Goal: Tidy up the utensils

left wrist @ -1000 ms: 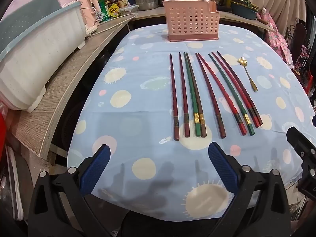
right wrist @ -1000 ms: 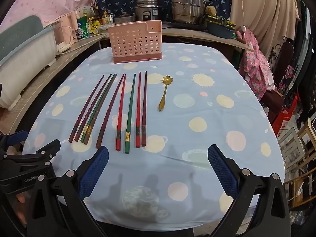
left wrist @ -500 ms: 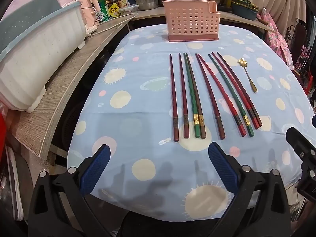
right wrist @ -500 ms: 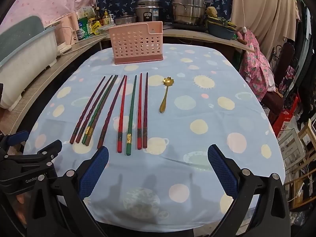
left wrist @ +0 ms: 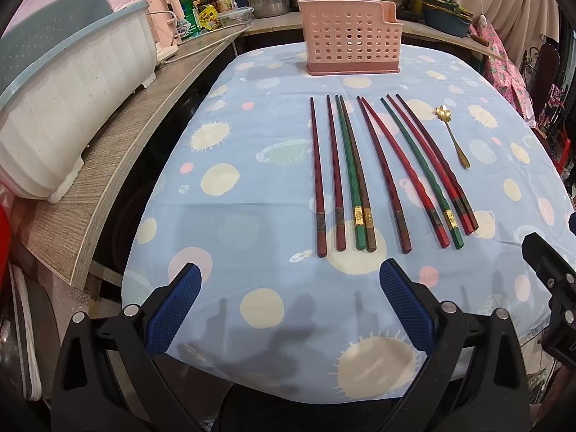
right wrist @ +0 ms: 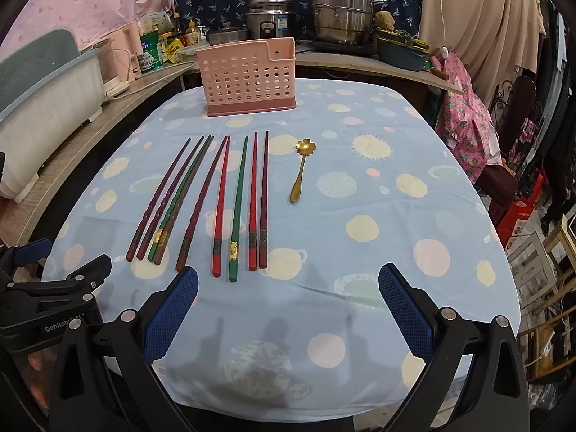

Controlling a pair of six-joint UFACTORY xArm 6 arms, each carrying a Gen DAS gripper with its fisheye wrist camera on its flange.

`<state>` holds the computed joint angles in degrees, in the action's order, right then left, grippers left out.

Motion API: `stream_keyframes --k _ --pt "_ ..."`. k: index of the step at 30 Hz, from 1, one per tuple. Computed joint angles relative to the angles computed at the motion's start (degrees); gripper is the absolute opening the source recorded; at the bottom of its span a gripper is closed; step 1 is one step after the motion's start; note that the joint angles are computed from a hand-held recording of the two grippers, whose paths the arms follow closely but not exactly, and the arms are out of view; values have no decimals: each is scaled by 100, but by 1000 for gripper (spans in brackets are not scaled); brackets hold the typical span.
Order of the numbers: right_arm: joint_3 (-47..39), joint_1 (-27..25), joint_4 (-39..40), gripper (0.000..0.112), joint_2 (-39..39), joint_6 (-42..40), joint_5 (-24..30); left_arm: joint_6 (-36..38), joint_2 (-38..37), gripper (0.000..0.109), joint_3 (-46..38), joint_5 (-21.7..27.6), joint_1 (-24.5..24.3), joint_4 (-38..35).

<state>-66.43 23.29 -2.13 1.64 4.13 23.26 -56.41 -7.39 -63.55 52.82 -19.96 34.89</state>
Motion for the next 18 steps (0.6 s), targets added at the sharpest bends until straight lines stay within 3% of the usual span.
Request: stream_keyframes --k 18 --pt "19 -2 0 96 -9 8 -18 -28 -11 95 38 -30 8 11"
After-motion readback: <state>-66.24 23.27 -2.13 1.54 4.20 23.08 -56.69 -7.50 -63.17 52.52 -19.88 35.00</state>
